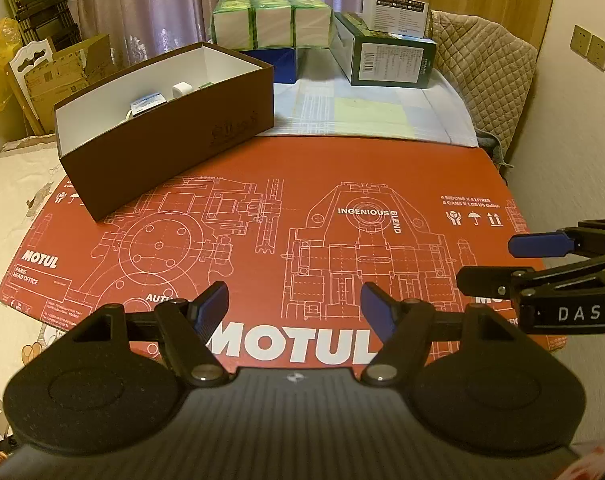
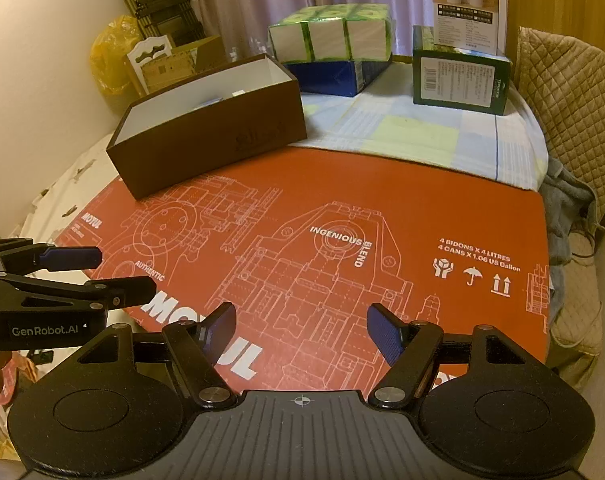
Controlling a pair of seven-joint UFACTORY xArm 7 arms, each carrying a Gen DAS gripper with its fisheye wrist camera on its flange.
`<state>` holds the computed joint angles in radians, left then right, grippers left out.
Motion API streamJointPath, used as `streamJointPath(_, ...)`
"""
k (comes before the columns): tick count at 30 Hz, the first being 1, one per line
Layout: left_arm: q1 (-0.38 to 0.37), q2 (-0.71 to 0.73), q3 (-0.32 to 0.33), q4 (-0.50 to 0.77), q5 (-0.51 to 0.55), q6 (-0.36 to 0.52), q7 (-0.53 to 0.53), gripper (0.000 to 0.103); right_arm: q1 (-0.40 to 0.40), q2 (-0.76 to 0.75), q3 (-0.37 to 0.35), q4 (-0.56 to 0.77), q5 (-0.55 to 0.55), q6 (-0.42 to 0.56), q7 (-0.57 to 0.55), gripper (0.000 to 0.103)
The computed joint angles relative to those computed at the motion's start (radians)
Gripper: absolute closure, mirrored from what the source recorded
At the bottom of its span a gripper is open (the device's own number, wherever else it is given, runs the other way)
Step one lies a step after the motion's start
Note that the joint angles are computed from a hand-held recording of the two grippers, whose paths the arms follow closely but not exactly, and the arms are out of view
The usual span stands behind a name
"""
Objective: Organize rigid objects
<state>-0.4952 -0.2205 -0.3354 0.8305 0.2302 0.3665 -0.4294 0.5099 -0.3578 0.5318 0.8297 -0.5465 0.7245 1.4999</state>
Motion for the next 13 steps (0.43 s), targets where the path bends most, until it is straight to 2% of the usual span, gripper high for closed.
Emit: streamJointPath(13,0.011,-0.010,-0.013,-0.005,0.027,0.003,-0.044,0.033,0.004,-0.002,0.002,-0.004,0.000,-0.005,-0.001,0.034)
